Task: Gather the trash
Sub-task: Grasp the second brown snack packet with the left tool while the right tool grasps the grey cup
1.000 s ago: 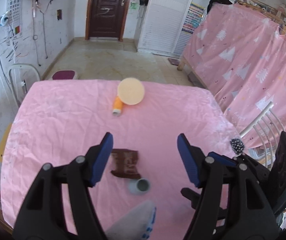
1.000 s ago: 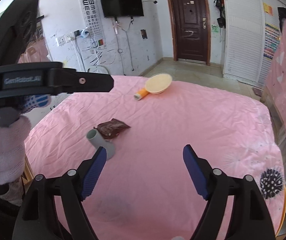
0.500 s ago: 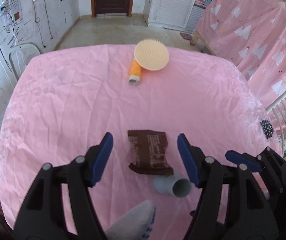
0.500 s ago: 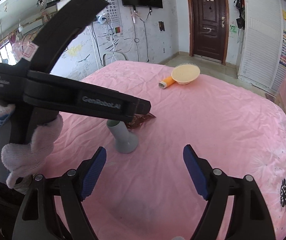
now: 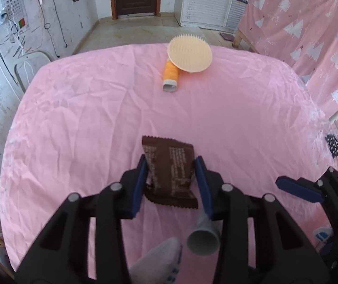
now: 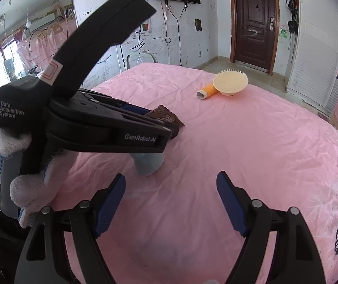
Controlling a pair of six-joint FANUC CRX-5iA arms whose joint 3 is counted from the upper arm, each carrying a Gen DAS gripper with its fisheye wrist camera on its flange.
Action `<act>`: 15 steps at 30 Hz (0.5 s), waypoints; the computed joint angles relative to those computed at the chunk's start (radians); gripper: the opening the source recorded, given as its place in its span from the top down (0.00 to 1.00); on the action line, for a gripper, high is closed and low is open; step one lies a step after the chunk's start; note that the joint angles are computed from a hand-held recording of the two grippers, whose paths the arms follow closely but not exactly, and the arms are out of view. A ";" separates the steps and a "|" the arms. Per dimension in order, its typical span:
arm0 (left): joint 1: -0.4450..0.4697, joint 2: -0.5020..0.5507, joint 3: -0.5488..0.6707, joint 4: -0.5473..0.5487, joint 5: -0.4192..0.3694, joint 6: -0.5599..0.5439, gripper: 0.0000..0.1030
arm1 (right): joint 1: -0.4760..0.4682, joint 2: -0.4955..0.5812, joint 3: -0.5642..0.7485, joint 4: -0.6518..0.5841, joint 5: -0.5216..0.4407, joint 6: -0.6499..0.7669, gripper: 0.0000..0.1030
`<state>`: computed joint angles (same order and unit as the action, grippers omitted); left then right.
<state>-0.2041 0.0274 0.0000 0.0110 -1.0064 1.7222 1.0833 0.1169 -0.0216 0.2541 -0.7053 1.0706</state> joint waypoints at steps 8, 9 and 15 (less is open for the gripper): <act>0.058 -0.076 -0.053 0.036 0.057 -0.010 0.63 | 0.006 0.064 0.079 -0.008 -0.029 0.045 0.32; 0.065 -0.082 -0.058 0.042 0.062 -0.013 0.63 | 0.006 0.073 0.090 -0.009 -0.035 0.050 0.32; 0.099 -0.116 -0.096 0.072 0.085 -0.037 0.63 | 0.003 0.122 0.152 -0.017 -0.085 0.051 0.33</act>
